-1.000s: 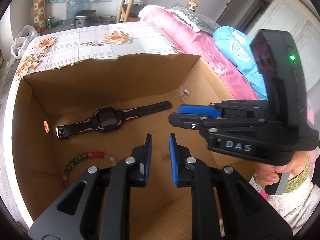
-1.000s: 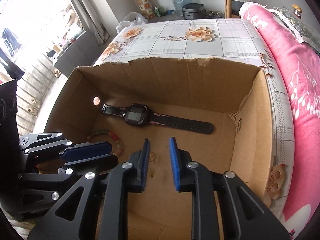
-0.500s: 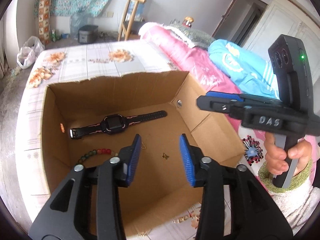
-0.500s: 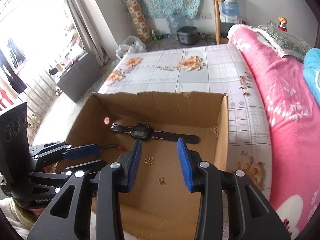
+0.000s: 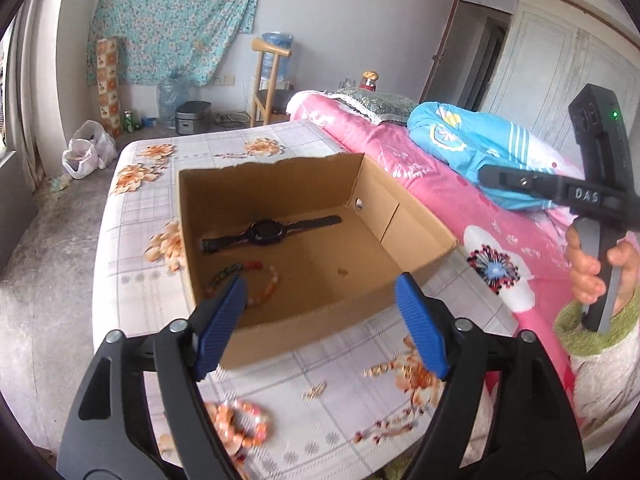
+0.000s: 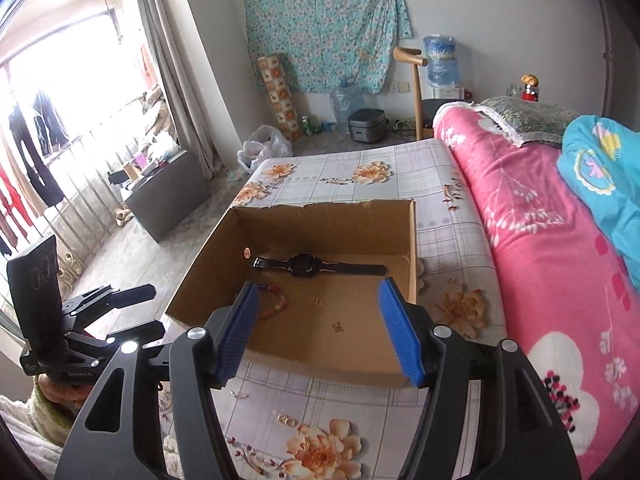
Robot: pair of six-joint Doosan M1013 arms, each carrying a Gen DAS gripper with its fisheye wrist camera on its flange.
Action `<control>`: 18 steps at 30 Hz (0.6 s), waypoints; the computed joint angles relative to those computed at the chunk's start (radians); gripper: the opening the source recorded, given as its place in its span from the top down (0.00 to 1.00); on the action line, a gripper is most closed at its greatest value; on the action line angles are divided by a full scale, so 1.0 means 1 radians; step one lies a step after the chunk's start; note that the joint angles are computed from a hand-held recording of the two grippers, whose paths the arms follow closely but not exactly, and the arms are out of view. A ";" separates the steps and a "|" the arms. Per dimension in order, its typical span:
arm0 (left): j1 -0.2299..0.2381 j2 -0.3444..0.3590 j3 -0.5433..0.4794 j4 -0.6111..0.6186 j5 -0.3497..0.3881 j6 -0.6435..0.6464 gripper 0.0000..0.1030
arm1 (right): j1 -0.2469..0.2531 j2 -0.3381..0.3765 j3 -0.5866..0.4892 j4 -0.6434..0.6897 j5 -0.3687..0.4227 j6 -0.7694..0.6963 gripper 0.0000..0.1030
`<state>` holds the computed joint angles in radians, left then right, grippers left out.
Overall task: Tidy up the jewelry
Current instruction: 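Withdraw both grippers from the box back over the table charms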
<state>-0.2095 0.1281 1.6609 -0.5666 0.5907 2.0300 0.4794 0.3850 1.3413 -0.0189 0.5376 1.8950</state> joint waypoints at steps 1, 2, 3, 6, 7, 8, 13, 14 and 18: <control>0.000 -0.009 0.013 0.005 -0.002 -0.002 0.25 | 0.005 -0.009 0.015 -0.023 -0.007 0.021 0.34; -0.001 -0.019 0.031 0.011 -0.005 -0.004 0.23 | 0.010 -0.019 0.032 -0.048 -0.013 0.048 0.33; -0.002 -0.029 0.050 0.019 -0.011 -0.005 0.21 | 0.017 -0.029 0.051 -0.078 -0.017 0.080 0.32; -0.012 -0.053 0.103 0.049 -0.025 -0.021 0.19 | 0.039 -0.045 0.091 -0.174 -0.012 0.181 0.26; -0.019 -0.058 0.121 0.075 -0.029 -0.042 0.19 | 0.049 -0.047 0.104 -0.210 -0.005 0.219 0.24; -0.025 -0.060 0.136 0.093 -0.031 -0.059 0.19 | 0.061 -0.049 0.120 -0.254 0.005 0.266 0.22; -0.058 -0.040 0.177 0.179 -0.004 -0.157 0.19 | 0.100 -0.027 0.154 -0.372 0.091 0.405 0.18; -0.068 -0.035 0.182 0.211 -0.007 -0.180 0.19 | 0.104 -0.020 0.156 -0.386 0.112 0.428 0.18; -0.099 -0.013 0.188 0.300 -0.024 -0.250 0.19 | 0.128 0.022 0.146 -0.468 0.240 0.504 0.14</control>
